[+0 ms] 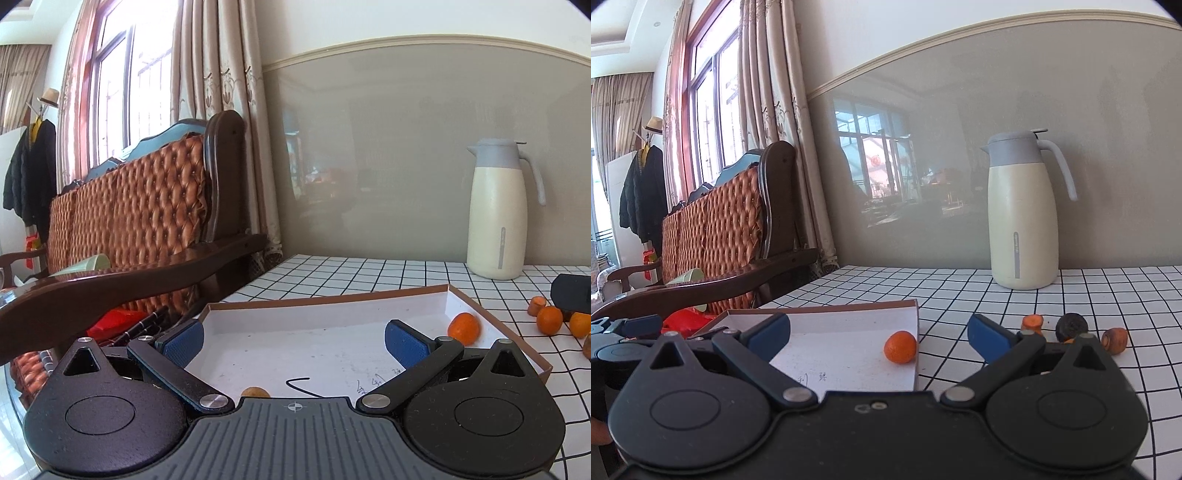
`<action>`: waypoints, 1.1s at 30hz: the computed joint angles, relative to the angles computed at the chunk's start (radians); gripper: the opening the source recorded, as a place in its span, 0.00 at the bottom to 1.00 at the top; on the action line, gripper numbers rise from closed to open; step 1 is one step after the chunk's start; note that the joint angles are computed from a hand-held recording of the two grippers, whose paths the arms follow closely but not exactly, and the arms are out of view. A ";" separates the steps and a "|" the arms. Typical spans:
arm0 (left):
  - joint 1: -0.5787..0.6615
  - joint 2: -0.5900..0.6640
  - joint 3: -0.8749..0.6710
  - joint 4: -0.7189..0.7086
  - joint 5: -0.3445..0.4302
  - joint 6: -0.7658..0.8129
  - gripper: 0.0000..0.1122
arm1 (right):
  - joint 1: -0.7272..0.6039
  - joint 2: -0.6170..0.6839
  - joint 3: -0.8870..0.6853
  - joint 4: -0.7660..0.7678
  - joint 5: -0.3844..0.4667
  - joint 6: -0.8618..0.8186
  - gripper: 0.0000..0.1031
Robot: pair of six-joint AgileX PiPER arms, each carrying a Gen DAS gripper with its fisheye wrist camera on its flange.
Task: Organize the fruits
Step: 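Withdraw both open tools from the box toward the remaining fruit, then grasp a cut carrot chunk with the left tool while the right tool approaches another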
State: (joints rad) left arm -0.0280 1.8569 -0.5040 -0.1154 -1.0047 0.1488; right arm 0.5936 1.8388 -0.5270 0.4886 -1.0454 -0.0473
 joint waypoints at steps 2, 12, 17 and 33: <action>-0.011 -0.001 -0.003 -0.008 0.006 -0.001 0.92 | -0.016 -0.014 0.017 -0.004 0.010 0.014 0.94; -0.098 -0.005 0.011 0.003 -0.003 -0.027 0.92 | -0.075 -0.071 0.123 0.014 -0.020 0.059 0.94; -0.168 -0.002 0.006 -0.017 0.009 -0.032 0.92 | -0.108 -0.092 0.154 0.042 -0.027 0.071 0.94; -0.385 0.022 -0.038 -0.066 0.060 -0.035 0.92 | -0.231 -0.168 0.198 0.134 0.120 0.004 0.94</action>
